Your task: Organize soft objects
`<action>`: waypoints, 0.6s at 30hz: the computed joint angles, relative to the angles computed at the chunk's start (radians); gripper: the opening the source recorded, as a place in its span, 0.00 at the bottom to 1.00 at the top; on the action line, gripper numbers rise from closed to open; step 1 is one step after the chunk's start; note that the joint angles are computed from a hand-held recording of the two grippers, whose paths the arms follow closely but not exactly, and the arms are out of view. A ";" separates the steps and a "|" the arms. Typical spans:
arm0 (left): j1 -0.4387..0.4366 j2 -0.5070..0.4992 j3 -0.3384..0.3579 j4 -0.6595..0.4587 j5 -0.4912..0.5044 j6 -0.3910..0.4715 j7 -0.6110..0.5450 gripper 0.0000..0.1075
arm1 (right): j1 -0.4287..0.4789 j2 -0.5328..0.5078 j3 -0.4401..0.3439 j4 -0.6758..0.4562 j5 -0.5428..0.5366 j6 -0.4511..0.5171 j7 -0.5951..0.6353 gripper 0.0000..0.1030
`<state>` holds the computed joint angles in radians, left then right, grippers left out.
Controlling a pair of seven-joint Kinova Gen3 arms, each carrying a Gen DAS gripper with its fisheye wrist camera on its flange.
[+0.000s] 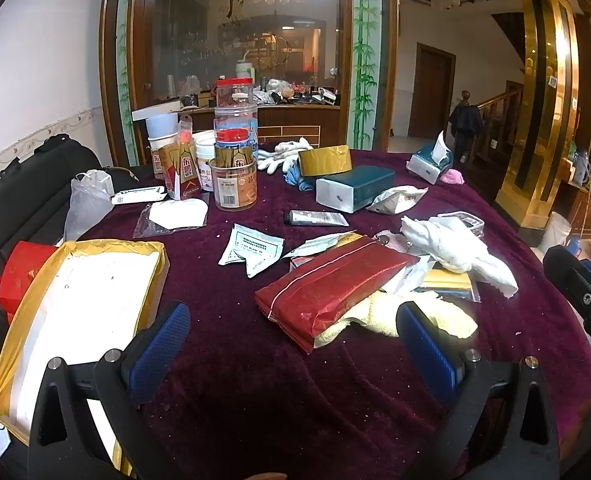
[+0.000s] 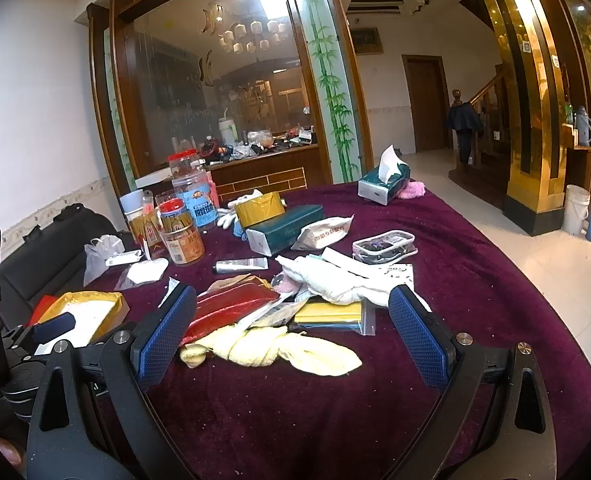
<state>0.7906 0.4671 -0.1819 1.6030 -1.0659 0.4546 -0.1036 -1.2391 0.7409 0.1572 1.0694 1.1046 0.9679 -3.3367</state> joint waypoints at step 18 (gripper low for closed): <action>-0.012 -0.030 -0.099 0.114 0.086 -0.216 -0.126 0.95 | 0.261 0.004 -0.243 -0.091 -0.098 0.040 0.402 0.95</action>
<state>0.7788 0.4370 -0.2811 1.7167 -0.9795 0.2388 -0.2292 -0.9786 0.7448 -0.0862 0.9787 1.0067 1.0084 -2.9349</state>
